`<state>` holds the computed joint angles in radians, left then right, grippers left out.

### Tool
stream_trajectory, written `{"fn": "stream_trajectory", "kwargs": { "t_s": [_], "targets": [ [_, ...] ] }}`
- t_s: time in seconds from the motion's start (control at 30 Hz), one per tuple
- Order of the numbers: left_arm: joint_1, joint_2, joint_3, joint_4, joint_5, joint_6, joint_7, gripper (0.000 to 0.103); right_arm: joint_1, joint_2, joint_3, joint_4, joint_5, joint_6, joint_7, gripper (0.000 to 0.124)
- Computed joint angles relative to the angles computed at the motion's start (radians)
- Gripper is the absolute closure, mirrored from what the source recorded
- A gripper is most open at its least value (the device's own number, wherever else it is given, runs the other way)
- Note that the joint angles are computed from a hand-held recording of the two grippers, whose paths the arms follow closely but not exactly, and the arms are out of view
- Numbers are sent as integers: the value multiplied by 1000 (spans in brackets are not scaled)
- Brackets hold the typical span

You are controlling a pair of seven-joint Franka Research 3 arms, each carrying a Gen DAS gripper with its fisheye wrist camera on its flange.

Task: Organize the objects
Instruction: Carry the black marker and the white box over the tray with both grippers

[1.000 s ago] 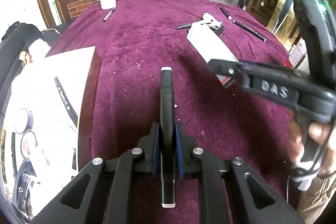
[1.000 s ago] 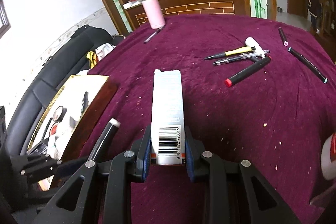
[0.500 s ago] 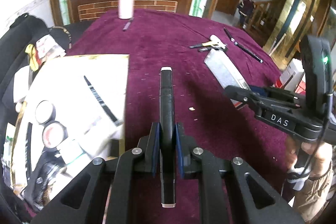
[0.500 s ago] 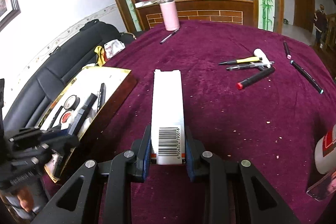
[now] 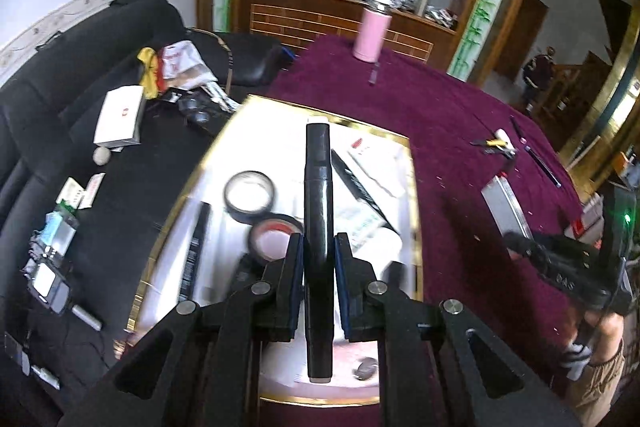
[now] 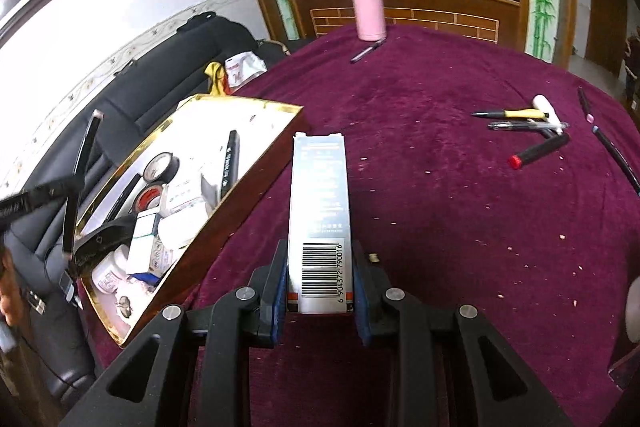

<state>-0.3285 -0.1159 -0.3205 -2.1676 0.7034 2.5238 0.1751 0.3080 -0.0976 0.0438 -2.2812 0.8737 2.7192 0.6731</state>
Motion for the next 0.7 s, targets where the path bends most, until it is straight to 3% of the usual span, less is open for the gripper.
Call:
{"fn": "stream_trajectory", "kwargs": {
  "t_s": [0.4, 0.53, 0.7],
  "targets": [
    [63, 34, 59, 42, -98, 50, 156, 88, 20, 3, 13, -2, -10, -3, -1, 94],
    [66, 64, 63, 73, -123, 0, 219, 88, 24, -4, 16, -10, -25, -5, 5, 94],
    [64, 102, 74, 97, -219, -80, 396, 88, 31, 5, 18, -6, -27, -1, 9, 94]
  ]
}}
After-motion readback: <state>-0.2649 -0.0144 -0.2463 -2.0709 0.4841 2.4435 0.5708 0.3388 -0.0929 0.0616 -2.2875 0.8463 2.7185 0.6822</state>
